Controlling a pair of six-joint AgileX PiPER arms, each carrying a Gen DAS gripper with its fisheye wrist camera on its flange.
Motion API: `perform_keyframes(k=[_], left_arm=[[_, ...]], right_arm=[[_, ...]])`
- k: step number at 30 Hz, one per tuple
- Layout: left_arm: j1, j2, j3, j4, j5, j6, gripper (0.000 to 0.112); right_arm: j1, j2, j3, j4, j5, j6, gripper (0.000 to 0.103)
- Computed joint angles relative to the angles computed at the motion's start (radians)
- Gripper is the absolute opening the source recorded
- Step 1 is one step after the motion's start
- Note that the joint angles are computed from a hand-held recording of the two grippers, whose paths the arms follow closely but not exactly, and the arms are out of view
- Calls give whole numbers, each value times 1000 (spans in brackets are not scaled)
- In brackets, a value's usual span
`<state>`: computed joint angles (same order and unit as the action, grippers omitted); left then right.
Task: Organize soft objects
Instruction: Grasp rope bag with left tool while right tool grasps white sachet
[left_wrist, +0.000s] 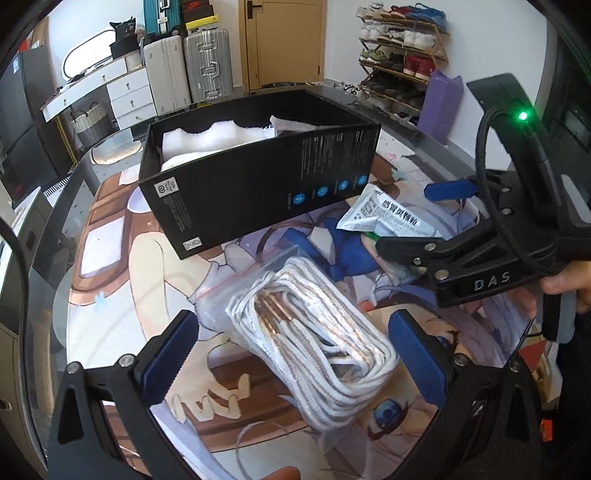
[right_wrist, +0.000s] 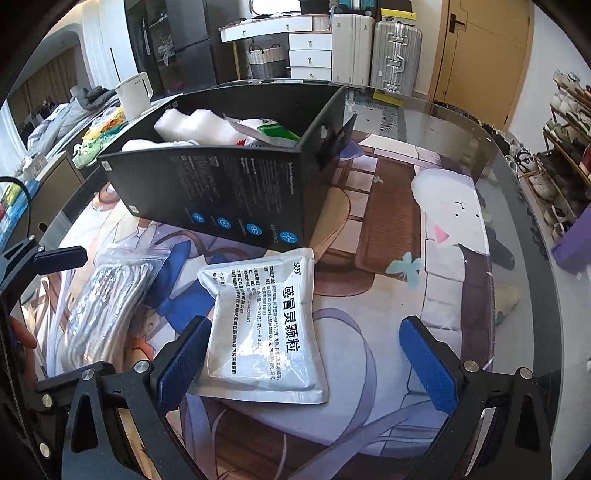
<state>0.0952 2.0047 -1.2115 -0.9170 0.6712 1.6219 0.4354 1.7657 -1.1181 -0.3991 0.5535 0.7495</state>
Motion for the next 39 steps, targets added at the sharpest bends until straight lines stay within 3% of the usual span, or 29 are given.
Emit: perform_keyframes(k=[12,25,31,36,39], left_arm=[[8,72,-110,143,-71,-135,103],[34,138,-210,169,30,-191,103],[36,136,-201,150,28,-163,103],[39,128,-189,136,30,-143,101],[42,116,-171,109,45,-95,90]], right_arm=[[10,0,5,-4,-1,-7,102],[14,-17,36,-9,-16,-9,102],[41,-30,44,-16,-53,-29,75],[54,-37,44,0,-62,-53,62],[58,-43,46,17,-66,-75,49]])
